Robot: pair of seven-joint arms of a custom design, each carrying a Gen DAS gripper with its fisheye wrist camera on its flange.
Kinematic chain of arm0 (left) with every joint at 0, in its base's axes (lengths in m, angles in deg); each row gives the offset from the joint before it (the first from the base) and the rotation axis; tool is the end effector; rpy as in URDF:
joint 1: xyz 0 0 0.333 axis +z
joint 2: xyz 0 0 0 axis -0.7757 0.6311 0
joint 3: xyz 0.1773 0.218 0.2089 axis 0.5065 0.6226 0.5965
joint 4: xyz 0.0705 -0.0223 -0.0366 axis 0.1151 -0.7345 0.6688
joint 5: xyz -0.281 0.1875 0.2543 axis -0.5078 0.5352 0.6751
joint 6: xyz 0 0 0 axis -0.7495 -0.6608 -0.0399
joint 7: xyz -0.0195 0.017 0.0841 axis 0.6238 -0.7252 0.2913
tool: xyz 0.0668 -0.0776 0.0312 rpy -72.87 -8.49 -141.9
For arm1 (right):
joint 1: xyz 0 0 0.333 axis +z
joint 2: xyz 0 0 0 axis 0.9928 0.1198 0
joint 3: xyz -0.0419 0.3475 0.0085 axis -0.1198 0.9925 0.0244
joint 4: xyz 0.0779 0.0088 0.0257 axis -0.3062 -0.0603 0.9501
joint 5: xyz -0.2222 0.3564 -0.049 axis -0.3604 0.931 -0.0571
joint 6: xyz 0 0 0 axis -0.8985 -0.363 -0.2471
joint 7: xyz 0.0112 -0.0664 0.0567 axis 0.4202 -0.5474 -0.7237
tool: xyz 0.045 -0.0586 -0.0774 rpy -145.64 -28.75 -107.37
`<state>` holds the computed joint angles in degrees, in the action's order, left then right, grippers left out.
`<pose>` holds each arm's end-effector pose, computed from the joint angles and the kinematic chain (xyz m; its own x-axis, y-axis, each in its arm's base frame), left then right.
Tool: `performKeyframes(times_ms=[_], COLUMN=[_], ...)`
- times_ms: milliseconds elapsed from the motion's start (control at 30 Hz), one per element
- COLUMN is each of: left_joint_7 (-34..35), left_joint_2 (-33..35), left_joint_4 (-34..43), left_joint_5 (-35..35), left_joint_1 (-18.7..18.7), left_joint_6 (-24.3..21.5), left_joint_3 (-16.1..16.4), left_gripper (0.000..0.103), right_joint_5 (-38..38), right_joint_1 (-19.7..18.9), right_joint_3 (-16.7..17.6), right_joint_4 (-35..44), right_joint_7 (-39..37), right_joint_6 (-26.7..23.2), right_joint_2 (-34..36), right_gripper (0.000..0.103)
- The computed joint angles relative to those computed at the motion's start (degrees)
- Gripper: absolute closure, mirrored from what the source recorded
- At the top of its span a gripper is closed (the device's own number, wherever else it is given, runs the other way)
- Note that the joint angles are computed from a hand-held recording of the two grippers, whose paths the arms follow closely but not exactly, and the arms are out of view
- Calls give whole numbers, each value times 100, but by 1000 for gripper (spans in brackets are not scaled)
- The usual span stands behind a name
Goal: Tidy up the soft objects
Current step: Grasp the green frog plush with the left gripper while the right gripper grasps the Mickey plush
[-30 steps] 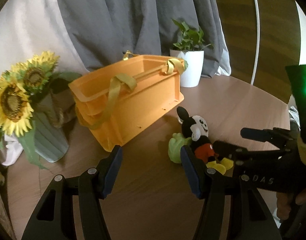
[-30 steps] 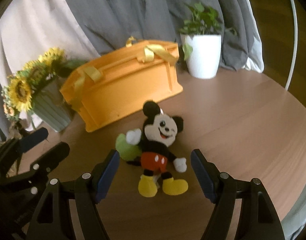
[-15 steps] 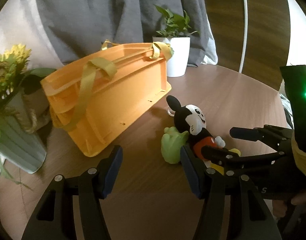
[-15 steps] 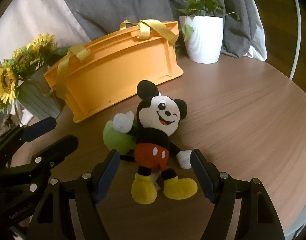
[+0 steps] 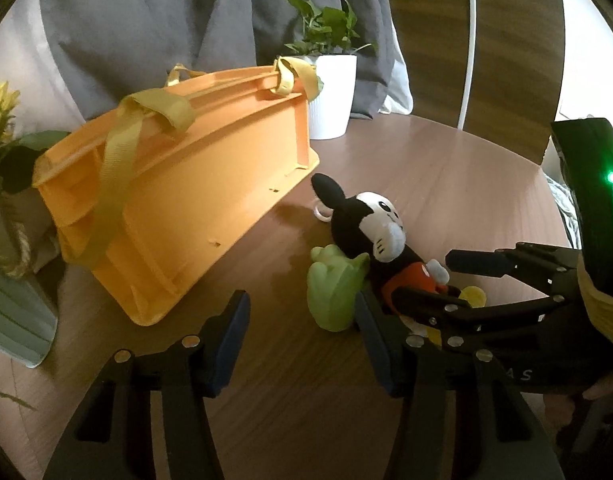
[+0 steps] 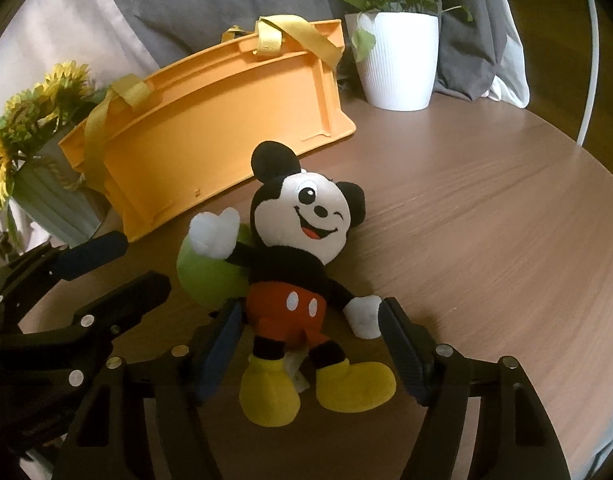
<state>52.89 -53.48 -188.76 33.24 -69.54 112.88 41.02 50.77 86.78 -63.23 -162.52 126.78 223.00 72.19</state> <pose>0.5135 -0.2972 0.4741 -0.6694 -0.7420 -0.0362 -0.4930 0.4801 -0.7256 0.4551 0.1433 0.4437 -0.1881 -0.9622 -0.1969 -0.7160 0.2716 -0.6431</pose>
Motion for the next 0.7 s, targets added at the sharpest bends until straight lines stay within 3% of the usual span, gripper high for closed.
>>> performKeyframes(times_ms=[200,400,600,700], left_joint_7=[318,256,32,-64], left_joint_2=[167,384,560,595], left_joint_4=[202,420,589,620], left_joint_5=[-279,-76,234,323], left_joint_1=[8,53,114,135], left_joint_6=[-203,-330,-565,-620], left_joint_3=[-43,-98,-119,-142], left_gripper=[52,53,63,66], right_joint_5=[-40,-134,-373,-420], right_joint_1=[-57,-135,-252,-204], right_joint_3=[15,22,48,-38], right_joint_4=[17,12,55,81], right_joint_7=[92,211,299,127], right_joint_6=[61,79,92,205], right_joint_2=[73,117,144,200], right_gripper=[35,39,40,49])
